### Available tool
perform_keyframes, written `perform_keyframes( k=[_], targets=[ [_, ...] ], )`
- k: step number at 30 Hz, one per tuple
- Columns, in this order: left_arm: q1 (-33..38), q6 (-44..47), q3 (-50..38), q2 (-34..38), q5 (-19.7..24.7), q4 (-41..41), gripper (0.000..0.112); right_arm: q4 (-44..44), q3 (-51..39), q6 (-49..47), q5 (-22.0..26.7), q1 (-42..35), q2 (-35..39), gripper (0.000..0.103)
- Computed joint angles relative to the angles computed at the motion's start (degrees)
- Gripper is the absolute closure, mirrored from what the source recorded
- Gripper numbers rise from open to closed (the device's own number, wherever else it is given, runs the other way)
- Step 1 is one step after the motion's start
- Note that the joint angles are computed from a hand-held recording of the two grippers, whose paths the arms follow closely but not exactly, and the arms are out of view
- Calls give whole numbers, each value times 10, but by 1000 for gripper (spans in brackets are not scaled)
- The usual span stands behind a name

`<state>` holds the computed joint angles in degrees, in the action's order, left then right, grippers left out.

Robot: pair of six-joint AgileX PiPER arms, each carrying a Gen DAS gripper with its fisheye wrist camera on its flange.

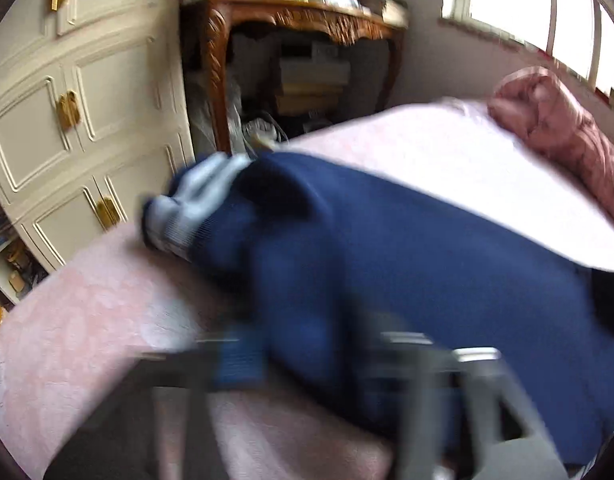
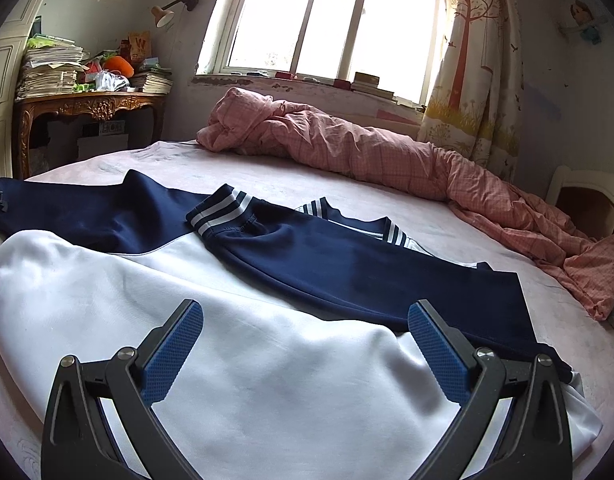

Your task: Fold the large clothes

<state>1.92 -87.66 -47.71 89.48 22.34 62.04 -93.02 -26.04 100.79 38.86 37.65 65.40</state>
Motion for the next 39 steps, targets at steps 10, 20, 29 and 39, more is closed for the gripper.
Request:
perform_keyframes(
  k=[10,20,29,39],
  targets=[
    [-397,-166,-19,-87,370,229,107,48,-24,-26,19,-17,28,0],
    [-621,-9,-448,130,428,185,107,90,-31,-51,-24,-121,-30,0],
    [-633,128,-802,392,368,-32,107,173,-89,-175,-153,-389,-36,0],
    [-656,382,-1030,579,455,-222,39,375,-155,-418,-238,-540,-11,0]
  ],
)
